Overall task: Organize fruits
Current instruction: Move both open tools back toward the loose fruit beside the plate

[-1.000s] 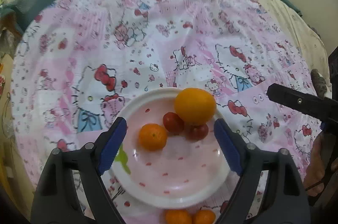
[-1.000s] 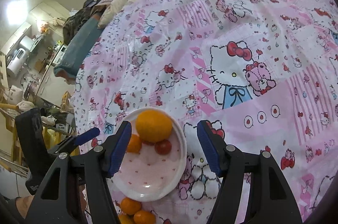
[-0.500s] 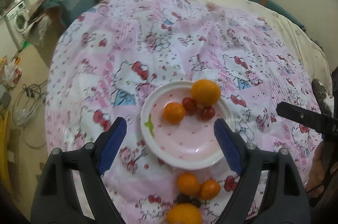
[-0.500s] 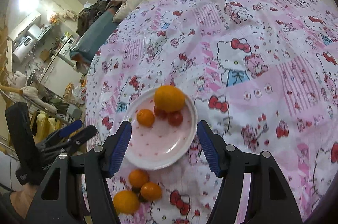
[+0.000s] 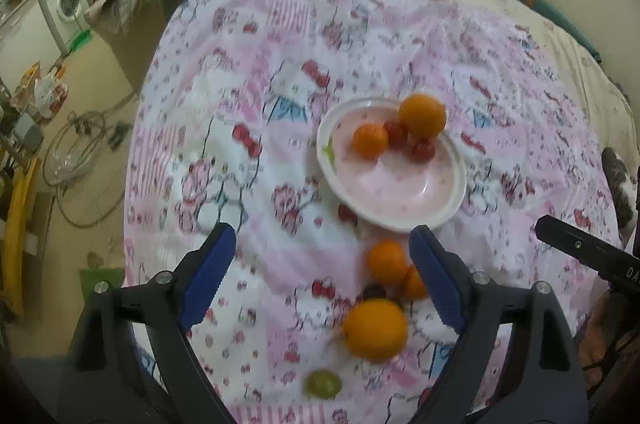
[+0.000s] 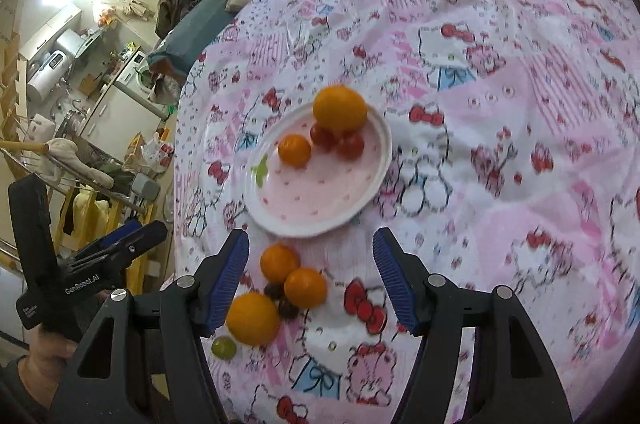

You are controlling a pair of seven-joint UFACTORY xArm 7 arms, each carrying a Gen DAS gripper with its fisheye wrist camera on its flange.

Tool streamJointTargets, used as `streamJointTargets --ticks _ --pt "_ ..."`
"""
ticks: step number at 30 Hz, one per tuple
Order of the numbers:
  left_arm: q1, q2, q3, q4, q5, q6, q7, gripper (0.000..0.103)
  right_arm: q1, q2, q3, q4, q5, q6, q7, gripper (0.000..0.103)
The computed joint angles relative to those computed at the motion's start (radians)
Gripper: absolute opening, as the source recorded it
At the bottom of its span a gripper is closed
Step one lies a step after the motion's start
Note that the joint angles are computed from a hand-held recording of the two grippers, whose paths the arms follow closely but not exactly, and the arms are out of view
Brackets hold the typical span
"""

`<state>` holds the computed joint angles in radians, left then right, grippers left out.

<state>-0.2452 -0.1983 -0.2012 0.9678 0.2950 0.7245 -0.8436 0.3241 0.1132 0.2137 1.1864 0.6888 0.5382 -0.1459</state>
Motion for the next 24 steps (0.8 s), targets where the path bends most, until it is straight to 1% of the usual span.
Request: streamJointTargets --ticks 2,4,8,10,12,17,21,24 --pt "-0.005 -0.013 0.004 -0.021 -0.026 -0.002 0.002 0.086 0.002 -0.001 0.002 -0.009 0.007 0.008 0.009 0.068" --pt "-0.004 -0.016 0.002 -0.035 -0.030 -0.011 -0.007 0.086 0.008 0.005 0.003 -0.013 -0.004 0.012 0.025 0.069" --pt "-0.004 0.002 0.011 -0.036 -0.066 -0.016 -0.009 0.086 0.012 0.045 0.009 0.010 -0.025 0.043 0.044 0.069" --pt "0.002 0.006 0.008 -0.036 -0.057 -0.015 -0.033 0.086 0.011 0.064 0.012 0.021 -0.029 0.056 0.054 0.069" --pt "0.005 0.010 0.004 -0.031 -0.037 0.004 -0.050 0.086 0.005 0.086 0.017 0.035 -0.018 0.075 0.058 0.069" --pt "0.008 0.008 0.019 -0.039 -0.063 0.006 -0.064 0.086 -0.005 0.133 0.026 0.065 -0.018 0.112 0.084 0.069" --pt "0.012 0.001 0.027 -0.046 -0.087 0.007 -0.061 0.086 0.009 0.180 0.033 0.105 -0.071 0.159 0.105 0.069" --pt "0.016 -0.007 0.034 -0.055 -0.115 -0.002 -0.059 0.086 0.019 0.209 0.044 0.128 -0.096 0.170 0.109 0.068"
